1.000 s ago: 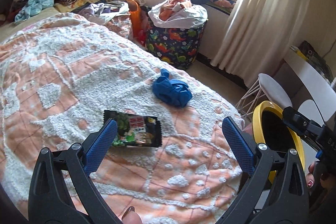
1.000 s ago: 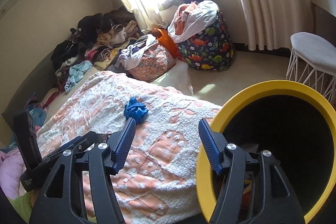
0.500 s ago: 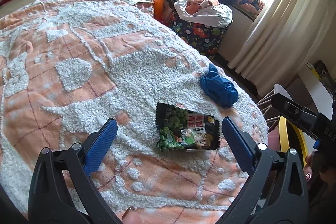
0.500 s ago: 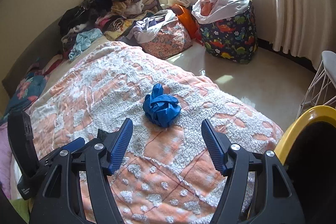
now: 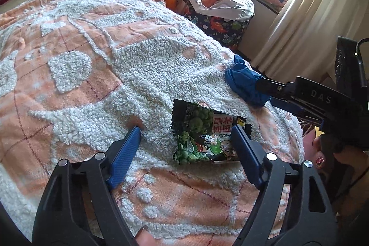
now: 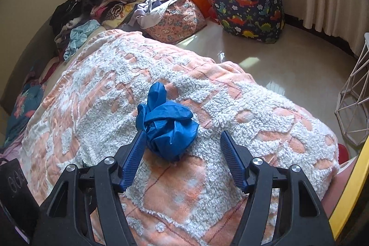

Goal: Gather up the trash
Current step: 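Grasp green snack packet with left tool while right tool grasps blue cloth, then carry both items over the yellow bin and open both tools to drop them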

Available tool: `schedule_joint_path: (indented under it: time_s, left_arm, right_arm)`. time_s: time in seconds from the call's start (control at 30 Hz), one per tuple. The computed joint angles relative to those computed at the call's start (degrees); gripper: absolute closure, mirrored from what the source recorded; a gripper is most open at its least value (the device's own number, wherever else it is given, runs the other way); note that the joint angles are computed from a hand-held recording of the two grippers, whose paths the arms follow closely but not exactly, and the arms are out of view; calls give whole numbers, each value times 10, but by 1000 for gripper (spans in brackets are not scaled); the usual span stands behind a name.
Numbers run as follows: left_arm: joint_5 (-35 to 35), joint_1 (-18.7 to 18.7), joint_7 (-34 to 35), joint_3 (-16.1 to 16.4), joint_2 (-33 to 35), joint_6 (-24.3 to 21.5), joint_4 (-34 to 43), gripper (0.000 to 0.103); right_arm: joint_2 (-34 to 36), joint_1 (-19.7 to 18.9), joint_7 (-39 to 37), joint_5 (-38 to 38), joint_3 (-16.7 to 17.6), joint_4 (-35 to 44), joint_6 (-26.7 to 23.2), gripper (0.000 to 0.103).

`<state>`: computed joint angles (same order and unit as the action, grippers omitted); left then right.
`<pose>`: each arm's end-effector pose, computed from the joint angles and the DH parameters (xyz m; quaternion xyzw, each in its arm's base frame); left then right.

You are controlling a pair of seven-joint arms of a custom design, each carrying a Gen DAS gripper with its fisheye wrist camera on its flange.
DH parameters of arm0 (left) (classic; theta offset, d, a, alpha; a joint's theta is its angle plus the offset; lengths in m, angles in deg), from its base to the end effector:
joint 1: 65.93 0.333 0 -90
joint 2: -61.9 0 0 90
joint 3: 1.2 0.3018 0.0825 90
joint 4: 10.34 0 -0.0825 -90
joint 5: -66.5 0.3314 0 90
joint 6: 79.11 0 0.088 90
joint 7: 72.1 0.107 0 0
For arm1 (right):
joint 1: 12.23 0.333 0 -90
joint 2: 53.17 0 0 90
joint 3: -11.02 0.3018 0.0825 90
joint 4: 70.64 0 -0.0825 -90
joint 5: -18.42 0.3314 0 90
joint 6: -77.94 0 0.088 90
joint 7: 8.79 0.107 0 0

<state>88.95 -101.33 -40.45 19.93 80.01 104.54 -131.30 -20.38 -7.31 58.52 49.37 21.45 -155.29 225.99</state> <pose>0.5514 -0.1940 0.3860 -0.7431 0.5455 -0.3500 0.1664 0.6777 0.1473 0.4169 -0.7323 0.5859 -0.0319 0.3455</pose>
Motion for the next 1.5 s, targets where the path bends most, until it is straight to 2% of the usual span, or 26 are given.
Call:
schedule_joint_path:
  time_s: [0.07, 0.13, 0.2, 0.33, 0.4, 0.5, 0.57, 0.63, 0.93, 0.97, 1.13, 1.23, 1.3, 1.5]
  left_arm:
    - [-3, 6, 4, -6, 1, 0, 2, 46]
    - [-7, 12, 9, -13, 1, 6, 0, 55]
    - [-17, 19, 17, -21, 0, 13, -3, 70]
    - [-49, 37, 43, -43, -5, 31, -14, 86]
    - [-67, 73, 60, -83, -8, 46, -21, 90]
    - [-92, 109, 74, -123, -13, 63, -31, 96]
    - [-100, 153, 84, -171, -17, 73, -37, 99]
    - [-108, 168, 98, -194, -20, 74, -37, 100]
    - [-164, 129, 171, -190, -39, 82, -31, 101]
    - [-171, 118, 181, -184, -40, 79, -28, 101]
    - [-196, 106, 223, -196, -46, 76, -20, 101]
    - [-207, 123, 245, -225, -47, 75, -14, 102]
    - [-220, 107, 262, -218, -48, 74, -10, 102]
    - [-243, 102, 300, -235, -48, 70, 2, 102]
  right_arm:
    - [9, -8, -3, 14, 10, 11, -15, 58]
    - [6, -20, -23, 37, 22, 8, -21, 79]
    - [-7, -23, -44, 57, 27, -14, -7, 84]
    - [-47, -33, -92, 110, 36, -71, 22, 88]
    - [-68, -36, -115, 136, 35, -98, 35, 88]
    - [-106, -36, -158, 174, 32, -146, 57, 89]
    - [-131, -38, -187, 209, 28, -174, 64, 89]
    - [-153, -38, -212, 243, 21, -196, 64, 89]
    - [-235, -12, -308, 357, -32, -278, 80, 89]
    - [-240, -9, -310, 363, -39, -283, 79, 89]
    - [-261, -4, -332, 402, -65, -305, 74, 89]
    - [-273, -3, -343, 417, -76, -315, 73, 89]
    - [-281, -3, -351, 429, -84, -321, 70, 89]
    - [-300, -5, -366, 452, -101, -338, 71, 89]
